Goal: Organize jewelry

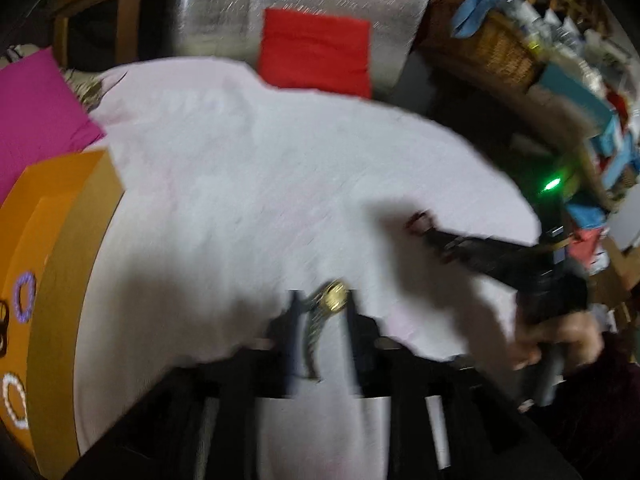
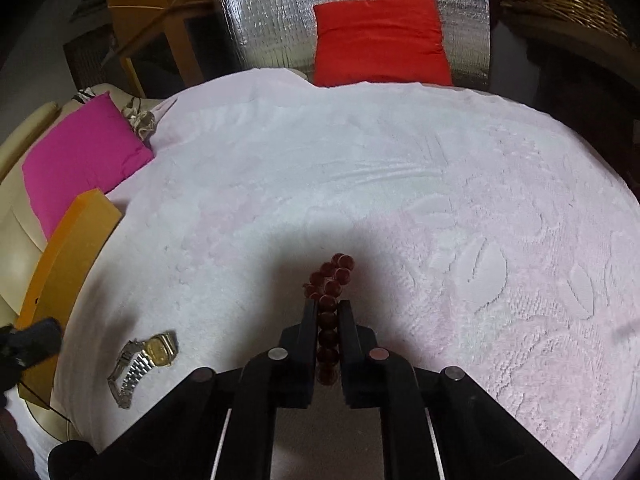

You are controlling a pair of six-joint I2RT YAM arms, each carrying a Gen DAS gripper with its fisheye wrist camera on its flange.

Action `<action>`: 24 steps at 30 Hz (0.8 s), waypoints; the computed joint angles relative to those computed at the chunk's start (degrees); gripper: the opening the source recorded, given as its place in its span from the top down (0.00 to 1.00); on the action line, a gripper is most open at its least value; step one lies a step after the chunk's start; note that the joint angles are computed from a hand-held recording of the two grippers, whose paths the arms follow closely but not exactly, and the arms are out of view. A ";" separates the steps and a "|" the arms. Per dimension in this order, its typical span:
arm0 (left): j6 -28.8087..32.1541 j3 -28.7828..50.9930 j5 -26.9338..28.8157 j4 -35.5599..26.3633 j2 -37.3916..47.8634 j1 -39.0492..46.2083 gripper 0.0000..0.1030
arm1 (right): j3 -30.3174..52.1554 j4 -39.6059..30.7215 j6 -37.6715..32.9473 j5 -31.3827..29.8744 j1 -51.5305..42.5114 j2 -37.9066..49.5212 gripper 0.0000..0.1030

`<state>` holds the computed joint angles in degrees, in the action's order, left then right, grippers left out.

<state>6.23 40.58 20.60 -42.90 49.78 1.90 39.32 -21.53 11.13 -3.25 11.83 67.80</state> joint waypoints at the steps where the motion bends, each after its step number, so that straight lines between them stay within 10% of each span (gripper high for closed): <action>1: -0.19 -0.68 -0.57 0.51 0.42 -0.43 0.47 | -0.26 -0.21 0.07 -0.13 -0.04 -0.11 0.90; 10: 1.44 -2.64 -13.94 10.56 9.23 -14.79 0.43 | 0.45 -1.05 0.77 -2.10 -1.62 2.29 0.90; 24: 8.13 -0.88 -6.94 12.13 17.55 -12.23 0.81 | 1.38 -1.31 1.52 -1.50 -1.34 3.52 0.90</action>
